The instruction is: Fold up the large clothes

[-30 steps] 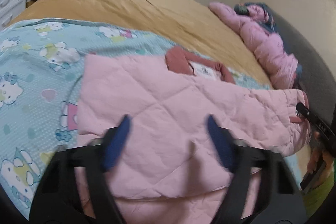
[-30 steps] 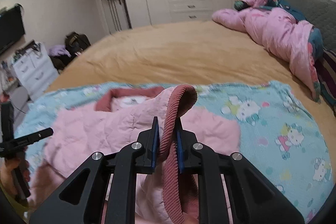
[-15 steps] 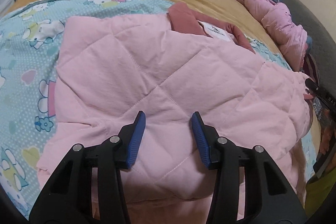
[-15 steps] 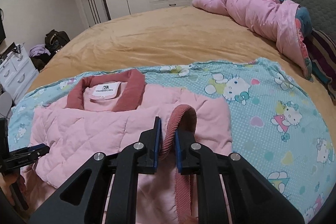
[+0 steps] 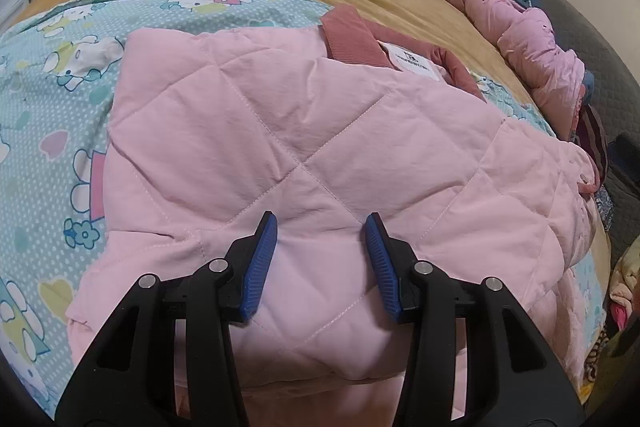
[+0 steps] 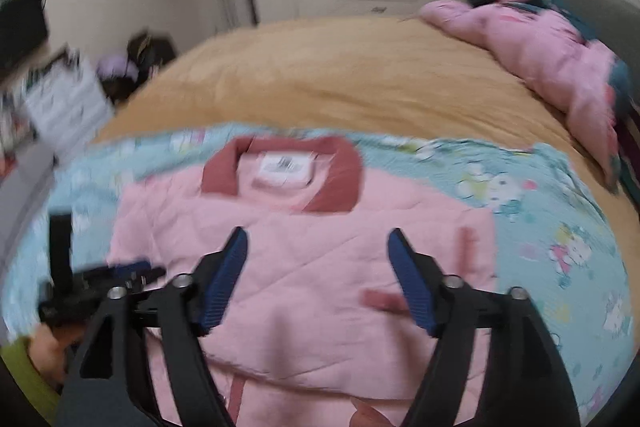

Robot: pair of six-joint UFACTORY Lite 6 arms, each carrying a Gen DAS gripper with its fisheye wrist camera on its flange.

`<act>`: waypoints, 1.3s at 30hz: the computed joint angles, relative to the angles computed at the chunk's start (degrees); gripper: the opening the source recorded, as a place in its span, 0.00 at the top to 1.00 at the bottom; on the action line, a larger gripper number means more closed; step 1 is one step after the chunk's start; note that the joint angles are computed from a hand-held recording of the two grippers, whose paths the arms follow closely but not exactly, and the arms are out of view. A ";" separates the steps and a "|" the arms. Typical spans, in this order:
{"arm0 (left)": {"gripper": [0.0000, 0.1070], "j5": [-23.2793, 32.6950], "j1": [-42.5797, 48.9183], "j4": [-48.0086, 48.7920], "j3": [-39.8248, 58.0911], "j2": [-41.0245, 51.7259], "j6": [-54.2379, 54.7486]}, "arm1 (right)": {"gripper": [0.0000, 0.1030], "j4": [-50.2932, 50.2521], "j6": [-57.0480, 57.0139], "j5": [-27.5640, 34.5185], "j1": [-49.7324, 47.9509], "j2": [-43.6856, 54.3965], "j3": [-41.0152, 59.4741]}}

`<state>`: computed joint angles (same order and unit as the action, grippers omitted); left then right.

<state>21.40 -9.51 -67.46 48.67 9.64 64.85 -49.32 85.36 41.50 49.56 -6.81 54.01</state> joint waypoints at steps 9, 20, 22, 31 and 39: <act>0.65 0.50 0.22 -2.57 -1.12 -0.66 2.57 | 0.22 12.04 -6.97 -9.13 -7.63 16.30 2.45; 0.65 0.94 0.65 -6.81 -1.42 0.50 7.55 | 0.20 3.89 2.75 -11.31 -6.99 22.04 1.96; 0.65 0.79 0.56 -7.15 -1.42 0.61 7.72 | 0.20 4.41 2.52 -10.44 -6.95 22.94 3.08; 0.65 1.90 1.13 -4.59 -1.33 -0.23 5.21 | 0.16 9.62 -3.89 -10.42 -7.66 19.20 2.33; 0.65 2.64 1.65 -3.05 -2.04 -1.68 3.47 | 0.05 6.23 2.92 -6.83 -0.46 13.02 -0.02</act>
